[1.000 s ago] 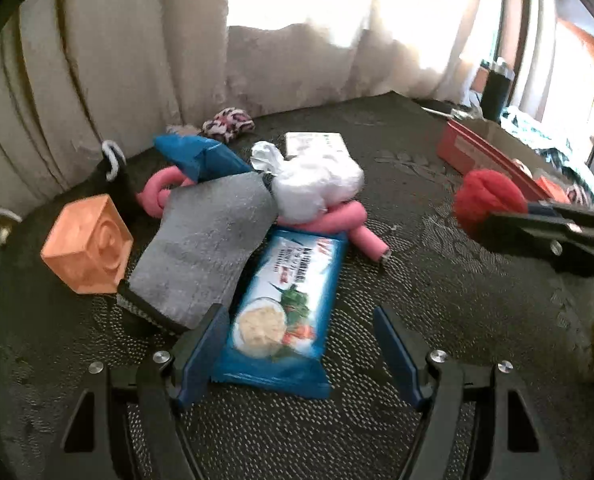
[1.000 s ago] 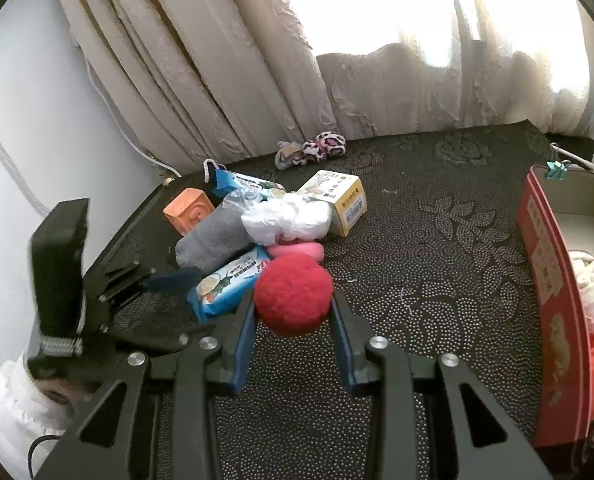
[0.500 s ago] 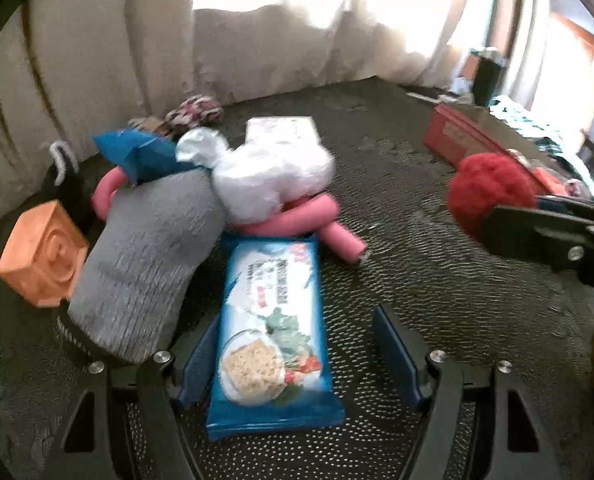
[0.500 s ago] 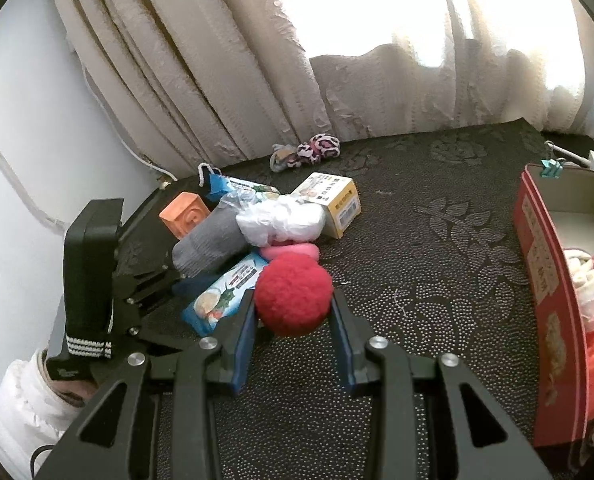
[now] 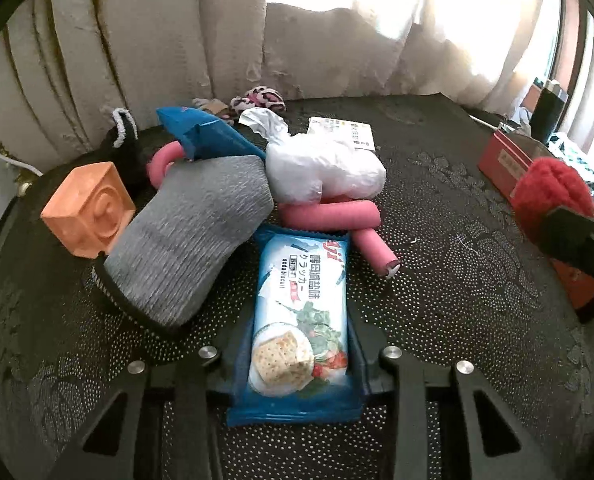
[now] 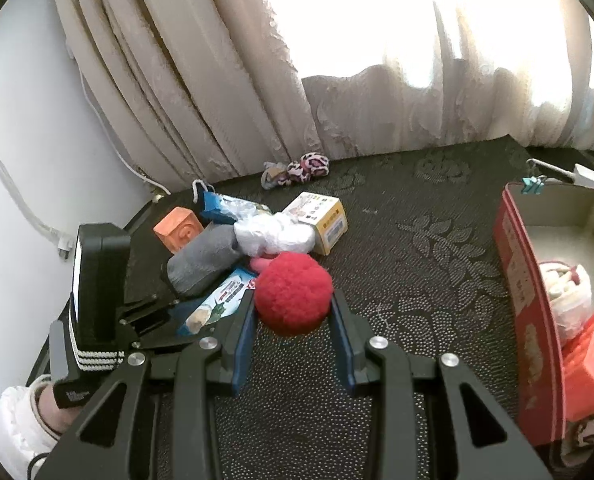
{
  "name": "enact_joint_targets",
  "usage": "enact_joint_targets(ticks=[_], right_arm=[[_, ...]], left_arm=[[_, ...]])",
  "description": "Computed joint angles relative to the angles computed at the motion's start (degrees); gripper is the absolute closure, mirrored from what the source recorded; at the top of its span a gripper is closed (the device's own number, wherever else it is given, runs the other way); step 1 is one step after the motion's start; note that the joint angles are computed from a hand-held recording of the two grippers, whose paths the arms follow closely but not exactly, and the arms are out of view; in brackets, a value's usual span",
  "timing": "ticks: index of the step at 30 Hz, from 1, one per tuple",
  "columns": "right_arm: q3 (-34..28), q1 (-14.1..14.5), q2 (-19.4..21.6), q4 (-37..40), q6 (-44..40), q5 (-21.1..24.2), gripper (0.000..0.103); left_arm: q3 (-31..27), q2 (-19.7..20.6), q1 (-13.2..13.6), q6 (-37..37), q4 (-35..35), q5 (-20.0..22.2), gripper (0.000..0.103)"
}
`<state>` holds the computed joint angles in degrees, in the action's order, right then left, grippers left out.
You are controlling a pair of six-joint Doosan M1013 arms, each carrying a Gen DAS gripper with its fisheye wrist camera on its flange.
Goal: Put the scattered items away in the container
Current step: 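Grasp the blue snack packet with the left tool while the right tool carries the pompom to the box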
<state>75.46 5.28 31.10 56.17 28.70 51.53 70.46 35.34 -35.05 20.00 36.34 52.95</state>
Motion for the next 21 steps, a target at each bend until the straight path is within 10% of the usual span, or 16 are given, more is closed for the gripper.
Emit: enact_joint_targets(ticks=[11, 21], right_arm=[[-2.2, -2.7, -0.2, -2.5, 11.3, -9.7, 0.065], [-7.4, -4.5, 2.5, -21.8, 31.5, -13.7, 0.058]], left_arm=[[1.3, -1.9, -1.5, -5.4, 4.3, -2.9, 0.061], [-1.5, -1.2, -2.6, -3.7, 4.7, -5.5, 0.061]])
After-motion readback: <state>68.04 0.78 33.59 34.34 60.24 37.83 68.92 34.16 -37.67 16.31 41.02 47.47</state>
